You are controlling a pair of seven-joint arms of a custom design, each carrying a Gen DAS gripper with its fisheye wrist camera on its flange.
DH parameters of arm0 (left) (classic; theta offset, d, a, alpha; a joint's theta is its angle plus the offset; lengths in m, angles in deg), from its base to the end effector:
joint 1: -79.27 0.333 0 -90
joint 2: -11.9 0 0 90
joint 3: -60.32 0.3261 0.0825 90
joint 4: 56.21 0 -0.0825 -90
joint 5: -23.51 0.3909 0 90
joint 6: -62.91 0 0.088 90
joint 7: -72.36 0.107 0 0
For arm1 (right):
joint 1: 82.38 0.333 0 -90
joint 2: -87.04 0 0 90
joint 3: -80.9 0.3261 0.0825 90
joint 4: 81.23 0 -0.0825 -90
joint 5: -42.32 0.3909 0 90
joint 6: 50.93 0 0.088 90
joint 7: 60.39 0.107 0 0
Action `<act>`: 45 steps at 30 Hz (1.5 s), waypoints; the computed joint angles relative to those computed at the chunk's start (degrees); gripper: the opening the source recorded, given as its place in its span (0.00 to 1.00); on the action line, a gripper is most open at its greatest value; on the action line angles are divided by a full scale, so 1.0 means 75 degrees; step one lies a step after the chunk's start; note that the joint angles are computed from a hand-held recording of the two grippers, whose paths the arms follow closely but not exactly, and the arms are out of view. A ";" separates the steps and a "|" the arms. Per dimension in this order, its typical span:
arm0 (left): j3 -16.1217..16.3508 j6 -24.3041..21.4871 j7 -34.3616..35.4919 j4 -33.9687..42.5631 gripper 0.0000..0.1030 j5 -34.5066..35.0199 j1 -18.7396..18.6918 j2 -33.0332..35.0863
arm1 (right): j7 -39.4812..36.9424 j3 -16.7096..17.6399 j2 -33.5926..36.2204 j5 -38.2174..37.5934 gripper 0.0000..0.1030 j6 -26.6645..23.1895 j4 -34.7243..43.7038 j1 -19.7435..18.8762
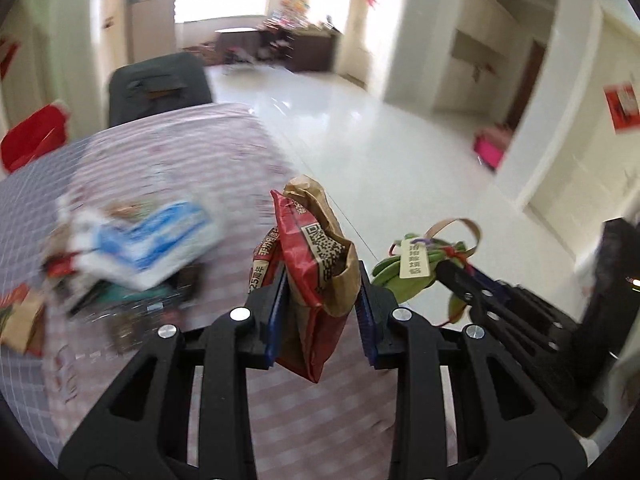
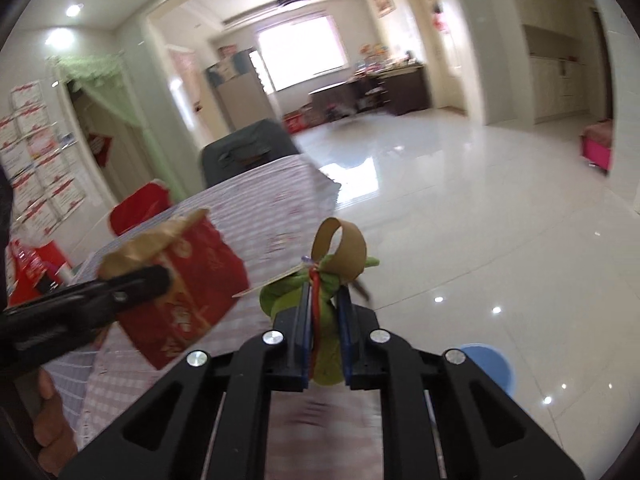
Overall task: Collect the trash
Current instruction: 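Carry both items to the blue bucket and open both tools over it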
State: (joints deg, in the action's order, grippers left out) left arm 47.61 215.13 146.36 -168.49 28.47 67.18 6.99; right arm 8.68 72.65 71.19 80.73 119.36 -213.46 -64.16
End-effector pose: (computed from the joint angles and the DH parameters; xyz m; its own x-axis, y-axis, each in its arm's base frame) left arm 0.5329 -0.2542 0.6118 -0.2558 -0.9620 0.0954 -0.7045 0.1179 -0.6999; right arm 0.5105 0.0401 0.5610 0.0867 -0.9378 -0.3363 -0.6108 0.2166 -0.7615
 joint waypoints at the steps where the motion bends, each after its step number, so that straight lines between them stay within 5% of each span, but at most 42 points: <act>1: -0.0134 -0.0234 -0.0064 0.0388 0.30 0.0259 -0.0069 0.0364 | 0.0039 -0.0080 -0.0062 0.0016 0.11 0.0025 -0.0106 -0.0109; 11: -0.0147 -0.2031 0.0287 0.3715 0.30 0.1257 -0.1306 0.3328 | -0.0132 -0.0696 0.0534 0.0737 0.11 -0.0128 -0.0218 -0.0768; 21: 0.0087 -0.3520 0.0970 0.6338 0.31 0.1092 -0.2021 0.5334 | -0.0363 -0.0150 0.1620 0.1414 0.11 -0.0300 0.0296 -0.1810; 22: 0.0136 -0.3703 0.1045 0.6799 0.35 0.1076 -0.2077 0.5629 | -0.0512 -0.0097 0.1642 0.1552 0.11 -0.0284 0.0261 -0.1909; 23: 0.0177 -0.3763 0.1055 0.7055 0.54 0.1056 -0.2139 0.5810 | -0.0563 -0.0040 0.1738 0.1627 0.11 -0.0293 0.0317 -0.1995; 25: 0.0227 -0.3553 0.1045 0.7044 0.70 0.1017 -0.2198 0.5843 | -0.0476 0.0086 0.1854 0.1644 0.11 -0.0259 0.0348 -0.2152; 40: 0.0524 -0.3093 0.0435 0.6429 0.71 0.1541 -0.2322 0.5448 | -0.0823 0.0508 0.2162 0.2061 0.12 -0.0205 0.0458 -0.2564; 45: 0.0540 -0.2718 0.0190 0.5835 0.71 0.1695 -0.2193 0.5001 | -0.1153 0.0577 0.2195 0.2381 0.20 -0.0039 0.0581 -0.2558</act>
